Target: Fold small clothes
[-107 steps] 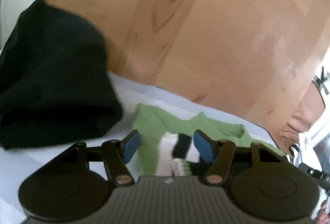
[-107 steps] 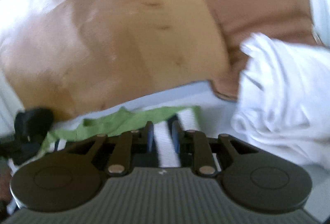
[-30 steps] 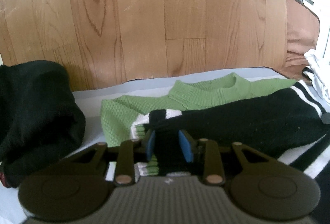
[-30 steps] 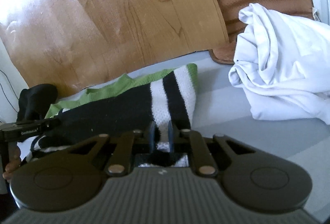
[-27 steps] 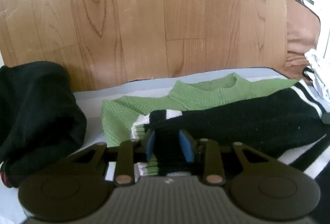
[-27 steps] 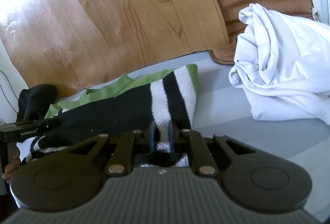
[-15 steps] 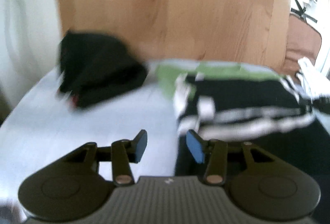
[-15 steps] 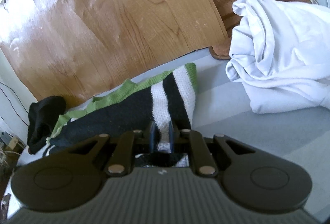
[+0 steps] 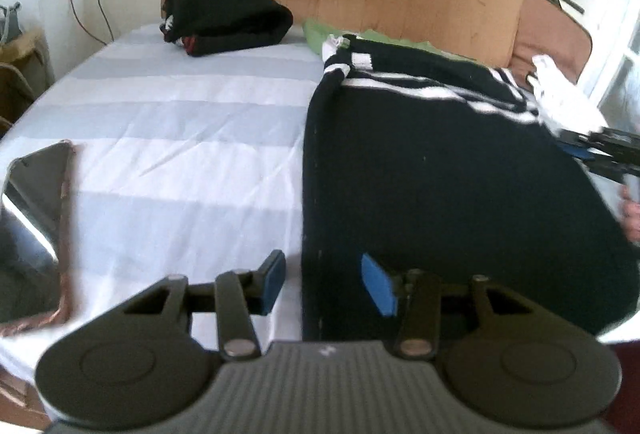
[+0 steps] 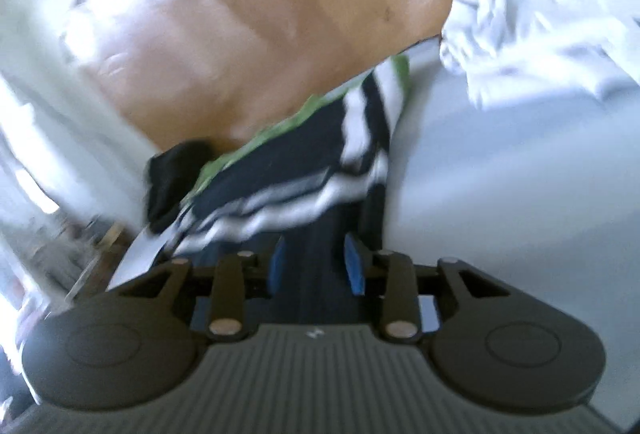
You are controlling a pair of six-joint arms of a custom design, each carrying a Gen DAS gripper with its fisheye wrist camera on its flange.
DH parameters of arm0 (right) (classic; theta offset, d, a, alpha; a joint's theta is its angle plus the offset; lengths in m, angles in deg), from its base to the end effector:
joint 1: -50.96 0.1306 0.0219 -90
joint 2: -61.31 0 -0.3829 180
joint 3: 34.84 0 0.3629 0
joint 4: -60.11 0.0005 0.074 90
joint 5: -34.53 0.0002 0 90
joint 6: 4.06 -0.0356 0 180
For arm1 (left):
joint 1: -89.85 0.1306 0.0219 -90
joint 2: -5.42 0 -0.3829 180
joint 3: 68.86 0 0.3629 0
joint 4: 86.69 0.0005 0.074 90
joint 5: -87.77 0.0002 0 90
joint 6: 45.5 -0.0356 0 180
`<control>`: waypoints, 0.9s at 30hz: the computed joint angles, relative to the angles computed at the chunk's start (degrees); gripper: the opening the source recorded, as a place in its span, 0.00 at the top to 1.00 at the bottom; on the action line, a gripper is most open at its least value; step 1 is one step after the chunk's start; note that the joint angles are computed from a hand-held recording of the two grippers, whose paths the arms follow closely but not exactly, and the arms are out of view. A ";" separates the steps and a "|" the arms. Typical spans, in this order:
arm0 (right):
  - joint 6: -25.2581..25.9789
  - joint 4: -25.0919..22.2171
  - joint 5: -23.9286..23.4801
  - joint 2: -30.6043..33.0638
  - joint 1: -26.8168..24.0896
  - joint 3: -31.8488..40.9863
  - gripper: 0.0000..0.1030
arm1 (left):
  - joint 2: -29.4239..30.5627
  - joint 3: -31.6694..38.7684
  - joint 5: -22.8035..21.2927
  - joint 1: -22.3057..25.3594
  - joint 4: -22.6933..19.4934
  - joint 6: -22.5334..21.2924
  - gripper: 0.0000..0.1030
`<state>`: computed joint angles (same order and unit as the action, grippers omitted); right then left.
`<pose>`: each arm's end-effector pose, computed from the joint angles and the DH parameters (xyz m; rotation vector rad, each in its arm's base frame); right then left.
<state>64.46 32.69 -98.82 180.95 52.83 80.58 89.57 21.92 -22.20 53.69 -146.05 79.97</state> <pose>0.6570 0.0454 0.3841 -0.1004 2.1214 1.0413 0.3365 -0.2315 0.4678 -0.1289 2.4166 -0.1318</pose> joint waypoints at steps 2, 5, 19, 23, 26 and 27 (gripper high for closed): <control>1.45 -0.49 -2.82 -4.70 -1.19 -6.68 0.65 | -0.81 -0.19 0.14 -0.72 -1.93 0.72 0.57; 4.60 -0.11 -7.92 -11.01 -2.80 -15.98 0.65 | -1.49 -0.01 -0.83 -2.40 -4.72 1.70 0.57; 13.92 -10.76 -13.24 -18.67 -5.62 -25.04 0.64 | -1.19 1.72 -2.54 -6.83 -9.60 4.01 0.87; 14.65 -13.21 -14.67 -16.59 -4.85 -22.69 0.86 | -3.43 -0.47 0.43 -5.19 -6.66 7.55 0.87; 14.18 -11.12 -17.83 -17.03 -5.50 -22.62 0.89 | -5.21 -1.98 2.54 -3.59 -3.60 10.72 0.88; 11.63 -7.37 -19.17 -17.11 -5.74 -22.83 0.90 | -6.00 -2.68 2.95 -2.94 -1.71 11.35 0.88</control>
